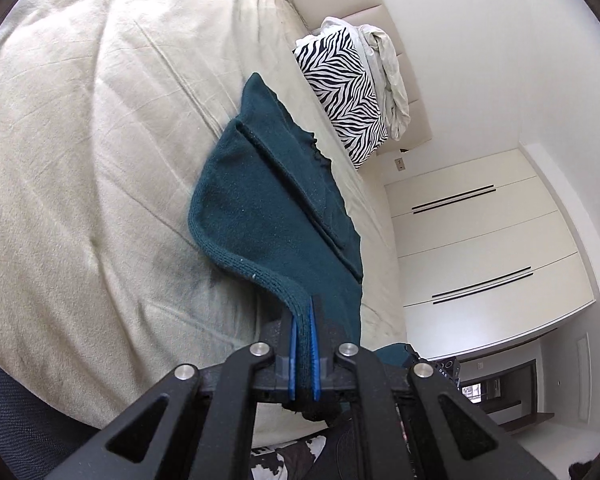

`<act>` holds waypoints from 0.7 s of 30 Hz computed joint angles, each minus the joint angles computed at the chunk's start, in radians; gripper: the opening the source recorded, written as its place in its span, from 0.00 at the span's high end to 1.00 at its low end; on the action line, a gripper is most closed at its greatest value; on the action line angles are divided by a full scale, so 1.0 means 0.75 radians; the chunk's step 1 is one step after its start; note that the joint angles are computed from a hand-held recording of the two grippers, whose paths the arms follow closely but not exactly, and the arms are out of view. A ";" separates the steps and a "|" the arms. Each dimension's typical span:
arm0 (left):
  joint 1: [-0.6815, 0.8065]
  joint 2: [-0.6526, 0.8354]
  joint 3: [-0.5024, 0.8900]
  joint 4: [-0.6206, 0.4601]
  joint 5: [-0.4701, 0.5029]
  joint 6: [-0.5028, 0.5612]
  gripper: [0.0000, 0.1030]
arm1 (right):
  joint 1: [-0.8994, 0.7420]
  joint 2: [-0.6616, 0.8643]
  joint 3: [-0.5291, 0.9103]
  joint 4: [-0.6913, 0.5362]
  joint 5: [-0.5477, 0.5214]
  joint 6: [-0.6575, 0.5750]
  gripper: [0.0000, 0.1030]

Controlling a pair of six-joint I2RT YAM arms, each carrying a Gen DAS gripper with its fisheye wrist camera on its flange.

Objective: Fold small clothes
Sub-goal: 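Lift the hem with both grippers and fold it toward the collar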

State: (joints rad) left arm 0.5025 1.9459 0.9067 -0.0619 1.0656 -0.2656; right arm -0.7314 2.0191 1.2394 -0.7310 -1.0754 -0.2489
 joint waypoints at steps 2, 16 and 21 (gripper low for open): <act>-0.008 0.032 0.032 0.099 0.025 -0.125 0.94 | 0.030 0.013 0.036 0.082 -0.004 0.105 0.93; -0.114 0.417 0.567 0.368 -0.005 -0.687 0.94 | 0.266 0.297 0.512 0.505 0.156 0.693 0.93; -0.179 0.592 0.908 0.260 -0.056 -0.744 0.94 | 0.347 0.525 0.868 0.474 0.267 0.791 0.93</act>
